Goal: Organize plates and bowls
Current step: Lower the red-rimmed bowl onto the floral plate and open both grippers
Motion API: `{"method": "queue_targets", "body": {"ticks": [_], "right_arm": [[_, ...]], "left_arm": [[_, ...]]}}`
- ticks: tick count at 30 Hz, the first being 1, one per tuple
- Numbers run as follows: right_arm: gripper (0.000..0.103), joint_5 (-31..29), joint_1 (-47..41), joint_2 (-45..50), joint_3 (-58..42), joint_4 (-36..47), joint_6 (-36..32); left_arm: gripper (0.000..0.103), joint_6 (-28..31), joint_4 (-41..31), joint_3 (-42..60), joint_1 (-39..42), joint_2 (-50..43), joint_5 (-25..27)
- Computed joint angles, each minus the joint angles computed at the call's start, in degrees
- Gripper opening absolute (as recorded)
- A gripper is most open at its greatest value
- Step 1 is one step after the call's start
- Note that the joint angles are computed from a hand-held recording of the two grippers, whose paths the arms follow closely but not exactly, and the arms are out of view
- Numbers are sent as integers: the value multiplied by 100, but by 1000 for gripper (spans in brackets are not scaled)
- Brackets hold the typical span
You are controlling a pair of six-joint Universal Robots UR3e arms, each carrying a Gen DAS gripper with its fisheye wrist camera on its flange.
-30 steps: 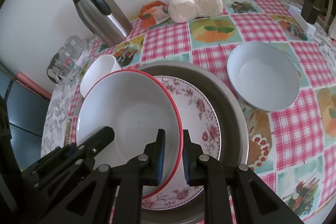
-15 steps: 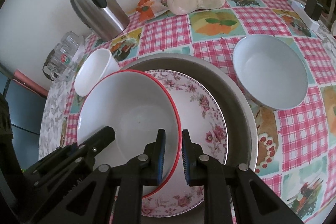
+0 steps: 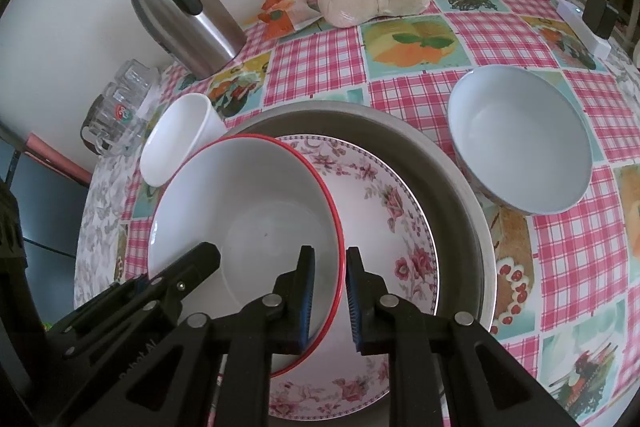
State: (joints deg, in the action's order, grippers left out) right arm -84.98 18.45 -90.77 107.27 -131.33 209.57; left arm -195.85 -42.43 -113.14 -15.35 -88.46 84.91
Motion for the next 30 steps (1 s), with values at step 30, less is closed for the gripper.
{"method": "queue_targets", "body": {"ticks": [30], "right_arm": [[24,463,-296,-159,355,-309,135]], "left_arm": [[17,-234,156,-274,412,110,-554]]}}
